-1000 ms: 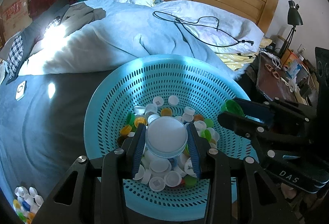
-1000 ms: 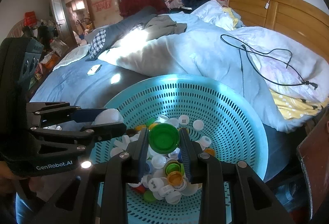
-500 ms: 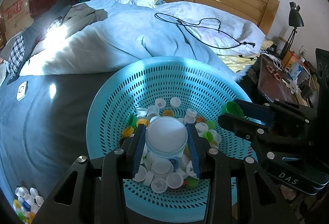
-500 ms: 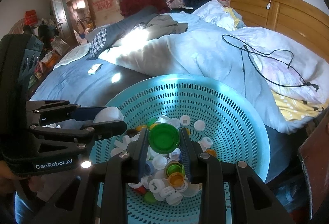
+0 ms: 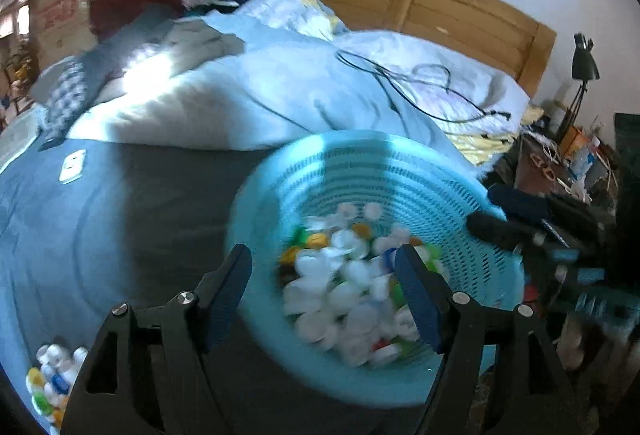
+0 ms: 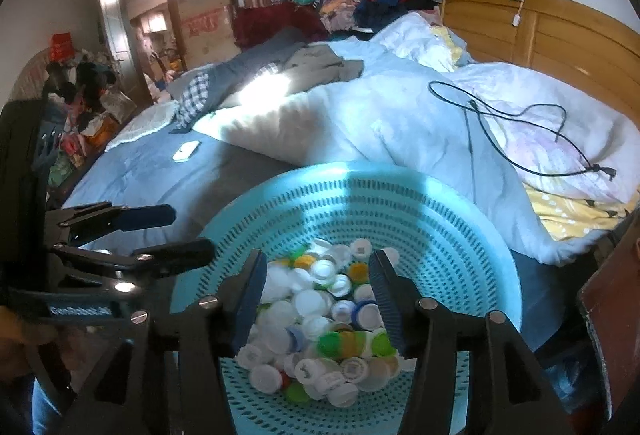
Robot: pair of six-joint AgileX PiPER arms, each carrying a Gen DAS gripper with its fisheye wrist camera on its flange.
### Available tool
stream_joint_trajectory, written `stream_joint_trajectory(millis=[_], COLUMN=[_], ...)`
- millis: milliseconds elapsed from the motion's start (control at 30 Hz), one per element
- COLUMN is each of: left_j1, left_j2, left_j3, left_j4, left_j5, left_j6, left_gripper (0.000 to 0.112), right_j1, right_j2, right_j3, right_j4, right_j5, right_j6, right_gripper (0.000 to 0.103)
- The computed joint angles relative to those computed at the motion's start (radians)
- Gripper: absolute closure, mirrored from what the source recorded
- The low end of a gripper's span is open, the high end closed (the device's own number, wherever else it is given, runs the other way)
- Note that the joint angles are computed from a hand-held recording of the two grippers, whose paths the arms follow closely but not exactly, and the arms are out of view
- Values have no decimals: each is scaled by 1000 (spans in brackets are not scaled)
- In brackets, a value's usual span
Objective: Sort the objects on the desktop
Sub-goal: 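Open both tools over the blue basket to drop the caps, then grasp a white cap with the left tool while the right tool grasps a white cap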
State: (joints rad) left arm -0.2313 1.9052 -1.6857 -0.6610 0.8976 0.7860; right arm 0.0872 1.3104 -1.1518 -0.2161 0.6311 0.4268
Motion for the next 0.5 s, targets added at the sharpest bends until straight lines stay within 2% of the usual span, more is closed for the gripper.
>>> stream_joint_trajectory(millis=[133,200,300,400,500], left_j1=[241,407,630,775,832], left_j2=[-85,-90,-24,79,165], left_j3=[198,263,259,197,142], left_j4=[-154,-206,-216,-166,-118], left_j5=[-23,-28,-30,-61,-69], left_j6=[247,349,391,354,333], left_gripper=[44,44,44,44,44], right_j1=[75,121,197,265,327], right_j2=[15,35,89,155,228], right_j3=[-9,-12,-25,-46,-94], right_j4=[-21,-35,-45,-38,-31], right_j5=[-17,-20,-23,-30,-22], right_j6=[15,28,46,53,45], right_gripper=[41,41,41,41,41])
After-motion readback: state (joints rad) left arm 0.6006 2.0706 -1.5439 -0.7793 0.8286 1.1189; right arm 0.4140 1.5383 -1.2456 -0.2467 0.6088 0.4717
